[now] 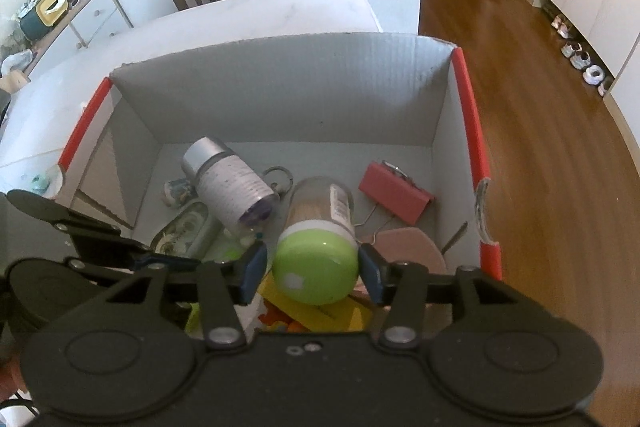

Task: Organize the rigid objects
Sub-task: 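Open the left tool releasing the highlighter while the right tool releases the toothpick jar, then withdraw both tools from the shoebox back over the mat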

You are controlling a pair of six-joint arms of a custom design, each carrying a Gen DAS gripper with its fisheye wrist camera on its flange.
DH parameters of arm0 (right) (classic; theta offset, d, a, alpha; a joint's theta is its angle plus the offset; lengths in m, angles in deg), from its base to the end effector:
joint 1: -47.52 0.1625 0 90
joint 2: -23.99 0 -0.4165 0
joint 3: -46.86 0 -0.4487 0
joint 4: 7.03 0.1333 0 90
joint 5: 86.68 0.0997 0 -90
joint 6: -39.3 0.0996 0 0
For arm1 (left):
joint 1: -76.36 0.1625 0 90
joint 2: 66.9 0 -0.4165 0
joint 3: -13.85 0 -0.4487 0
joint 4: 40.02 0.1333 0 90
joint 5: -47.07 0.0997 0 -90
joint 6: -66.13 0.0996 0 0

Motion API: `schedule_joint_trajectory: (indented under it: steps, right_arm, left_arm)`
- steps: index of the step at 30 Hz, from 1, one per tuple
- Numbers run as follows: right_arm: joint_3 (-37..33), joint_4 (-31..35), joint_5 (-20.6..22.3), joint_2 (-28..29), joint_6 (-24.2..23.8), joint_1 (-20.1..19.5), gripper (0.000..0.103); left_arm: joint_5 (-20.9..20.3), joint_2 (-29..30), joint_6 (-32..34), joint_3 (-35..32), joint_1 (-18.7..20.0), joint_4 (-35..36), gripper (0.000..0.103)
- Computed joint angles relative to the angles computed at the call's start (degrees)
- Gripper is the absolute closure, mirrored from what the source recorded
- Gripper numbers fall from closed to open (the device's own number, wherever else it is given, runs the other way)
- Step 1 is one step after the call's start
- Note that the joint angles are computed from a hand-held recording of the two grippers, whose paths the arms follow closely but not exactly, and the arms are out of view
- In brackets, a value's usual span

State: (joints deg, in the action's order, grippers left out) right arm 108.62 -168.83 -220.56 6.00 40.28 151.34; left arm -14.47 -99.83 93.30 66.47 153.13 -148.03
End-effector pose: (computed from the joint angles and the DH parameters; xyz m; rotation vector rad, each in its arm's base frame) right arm 0.2635 -0.8022 -0.0358 0.0280 -2.3649 0.7046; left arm -0.0229 -0.8874 0.1473 0.9241 2.4831 0.1201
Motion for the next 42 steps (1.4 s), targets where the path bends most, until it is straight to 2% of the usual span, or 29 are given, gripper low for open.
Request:
schedule_joint_trajectory:
  steps: [14, 23, 39, 42]
  right_arm:
    - [5.4, -6.5, 0.6, -2.9, -0.6, 1.8, 0.041]
    - [8.7, -10.9, 0.3, -4.5, -1.4, 3.2, 0.038]
    - [9.8, -15.9, -0.1, -3.8, -3.4, 6.3, 0.028]
    - [9.7, -17.0, 0.5, -3.3, -2.5, 7.1, 0.023]
  left_arm:
    - [-3.8, -7.3, 3.2, 8.0, -0.3, -7.5, 0.087]
    - [-5.6, -12.2, 4.2, 13.0, -0.3, -13.1, 0.087]
    - [-9.8, -19.1, 8.2, 18.5, 1.1, -21.5, 0.087]
    - [-10.7, -20.6, 9.1, 19.4, 1.9, -22.8, 0.087]
